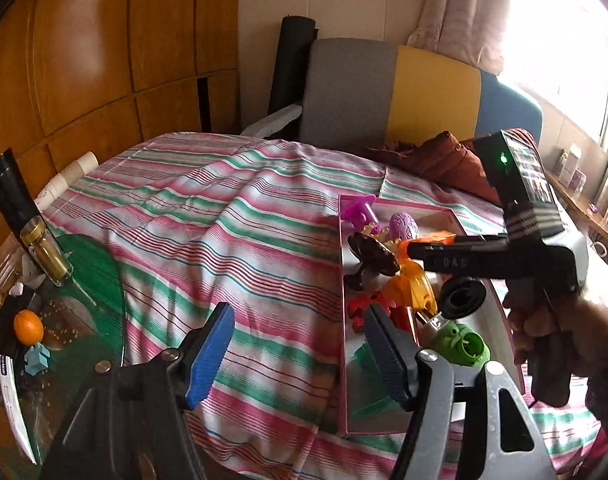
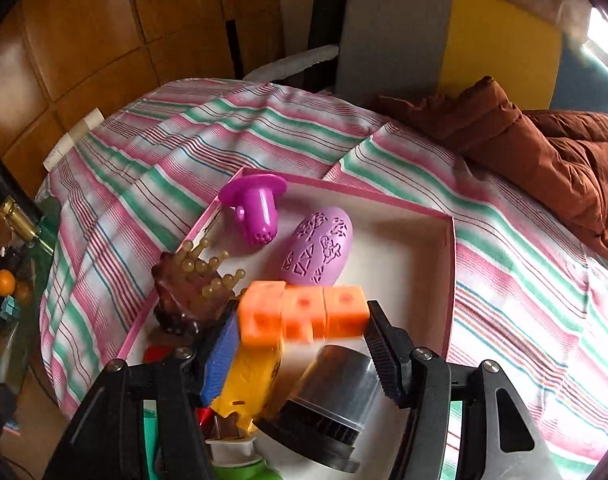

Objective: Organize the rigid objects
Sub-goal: 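Carry the orange cube block into the tray and open the right gripper, then withdraw both grippers from the tray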

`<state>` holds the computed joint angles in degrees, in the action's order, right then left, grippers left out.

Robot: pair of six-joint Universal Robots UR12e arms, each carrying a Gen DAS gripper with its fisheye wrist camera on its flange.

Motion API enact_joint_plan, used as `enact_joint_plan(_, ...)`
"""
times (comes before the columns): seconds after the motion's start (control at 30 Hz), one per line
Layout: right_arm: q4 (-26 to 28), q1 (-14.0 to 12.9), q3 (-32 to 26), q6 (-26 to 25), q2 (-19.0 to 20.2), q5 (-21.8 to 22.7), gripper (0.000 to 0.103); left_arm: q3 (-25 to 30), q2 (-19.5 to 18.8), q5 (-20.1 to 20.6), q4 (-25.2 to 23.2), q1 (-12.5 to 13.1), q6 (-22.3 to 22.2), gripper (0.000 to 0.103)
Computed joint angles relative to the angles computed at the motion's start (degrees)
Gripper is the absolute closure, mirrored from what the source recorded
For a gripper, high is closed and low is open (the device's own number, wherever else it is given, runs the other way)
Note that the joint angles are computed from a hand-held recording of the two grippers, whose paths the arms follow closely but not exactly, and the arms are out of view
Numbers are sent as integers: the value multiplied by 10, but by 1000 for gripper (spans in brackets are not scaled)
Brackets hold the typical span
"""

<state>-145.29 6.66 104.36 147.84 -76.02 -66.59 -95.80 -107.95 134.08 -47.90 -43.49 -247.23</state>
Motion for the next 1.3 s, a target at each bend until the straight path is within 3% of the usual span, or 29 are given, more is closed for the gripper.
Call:
enact_joint_plan(0.3, -44, -35, 47, 25, -41, 60, 28, 18, -6, 18, -29, -6, -10, 35)
enact_joint_plan(0.53, -134, -60, 122, 87, -99, 32, 17, 24, -8, 11, -24, -10, -24, 35)
enact_joint_plan(0.8, -186, -81, 181, 128, -137, -6, 16, 36, -15, 8, -48, -19, -32, 35)
enact_joint_plan(1.3, -219, -85, 201, 134, -153, 0, 16, 38, -11, 9, -56, -28, -46, 36)
